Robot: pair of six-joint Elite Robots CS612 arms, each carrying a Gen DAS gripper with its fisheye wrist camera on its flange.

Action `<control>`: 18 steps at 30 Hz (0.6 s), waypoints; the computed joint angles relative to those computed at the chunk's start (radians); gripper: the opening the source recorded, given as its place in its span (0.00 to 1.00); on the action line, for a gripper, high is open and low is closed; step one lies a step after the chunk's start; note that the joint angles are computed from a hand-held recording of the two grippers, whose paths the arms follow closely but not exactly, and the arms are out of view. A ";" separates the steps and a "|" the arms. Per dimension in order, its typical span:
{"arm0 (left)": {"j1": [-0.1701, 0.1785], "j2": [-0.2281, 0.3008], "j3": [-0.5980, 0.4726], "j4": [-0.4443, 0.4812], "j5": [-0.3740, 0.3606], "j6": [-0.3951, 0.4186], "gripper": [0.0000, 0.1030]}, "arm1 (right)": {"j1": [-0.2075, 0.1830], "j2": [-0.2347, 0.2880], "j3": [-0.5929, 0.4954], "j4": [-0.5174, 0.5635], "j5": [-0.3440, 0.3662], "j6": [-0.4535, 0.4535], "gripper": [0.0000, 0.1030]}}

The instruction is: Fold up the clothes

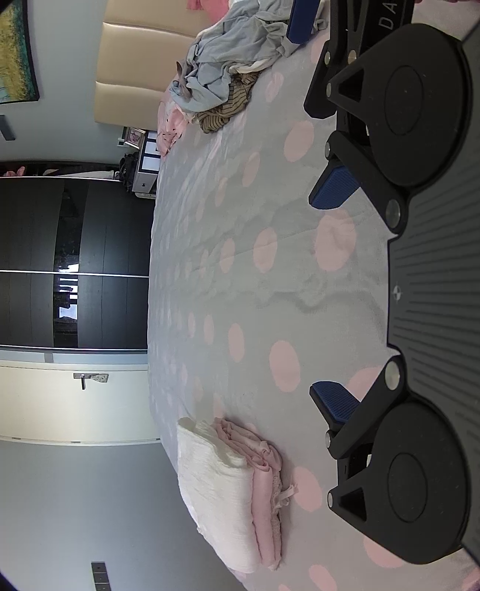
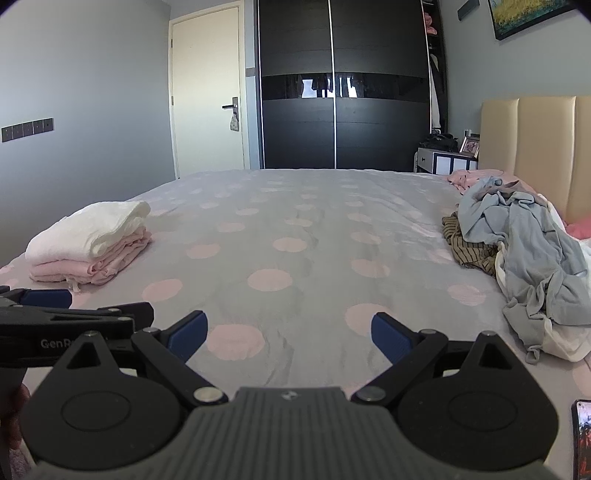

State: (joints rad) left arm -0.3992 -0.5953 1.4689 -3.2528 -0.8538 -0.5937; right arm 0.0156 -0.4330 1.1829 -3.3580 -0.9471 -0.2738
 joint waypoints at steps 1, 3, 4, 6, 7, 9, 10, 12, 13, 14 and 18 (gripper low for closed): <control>0.003 -0.002 0.001 0.002 -0.011 -0.010 0.99 | 0.000 0.001 -0.002 0.004 0.000 0.002 0.94; 0.003 -0.001 0.001 -0.006 -0.009 -0.008 0.99 | 0.000 0.002 -0.005 0.011 -0.001 0.006 0.94; -0.002 0.004 0.001 -0.021 0.013 0.010 0.99 | 0.001 0.002 -0.007 0.015 -0.002 0.009 0.94; -0.010 0.009 0.000 -0.041 0.039 0.051 0.99 | 0.000 0.007 -0.019 0.015 0.004 0.008 0.94; -0.010 0.012 0.000 -0.058 0.032 0.066 0.98 | -0.004 0.010 -0.019 -0.002 0.014 0.013 0.94; -0.005 0.009 0.001 -0.070 0.015 0.062 0.98 | -0.007 0.013 -0.012 -0.044 0.020 0.019 0.94; -0.003 0.008 0.003 -0.074 0.007 0.052 0.98 | -0.006 0.013 -0.007 -0.064 0.016 0.022 0.94; 0.001 0.005 0.007 -0.085 -0.008 0.021 0.98 | 0.001 0.014 -0.009 -0.070 -0.005 0.016 0.94; 0.002 0.004 0.010 -0.089 -0.014 0.001 0.98 | 0.000 0.014 -0.007 -0.077 -0.008 0.014 0.94; 0.004 0.001 0.012 -0.084 -0.020 -0.014 0.98 | 0.000 0.014 -0.006 -0.079 -0.006 0.014 0.94; 0.007 -0.006 0.014 -0.043 -0.047 -0.037 0.98 | 0.000 0.011 -0.007 -0.078 -0.019 0.027 0.94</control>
State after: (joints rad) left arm -0.3923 -0.6015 1.4832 -3.2961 -0.9007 -0.6306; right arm 0.0157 -0.4218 1.1763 -3.4356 -0.9661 -0.2466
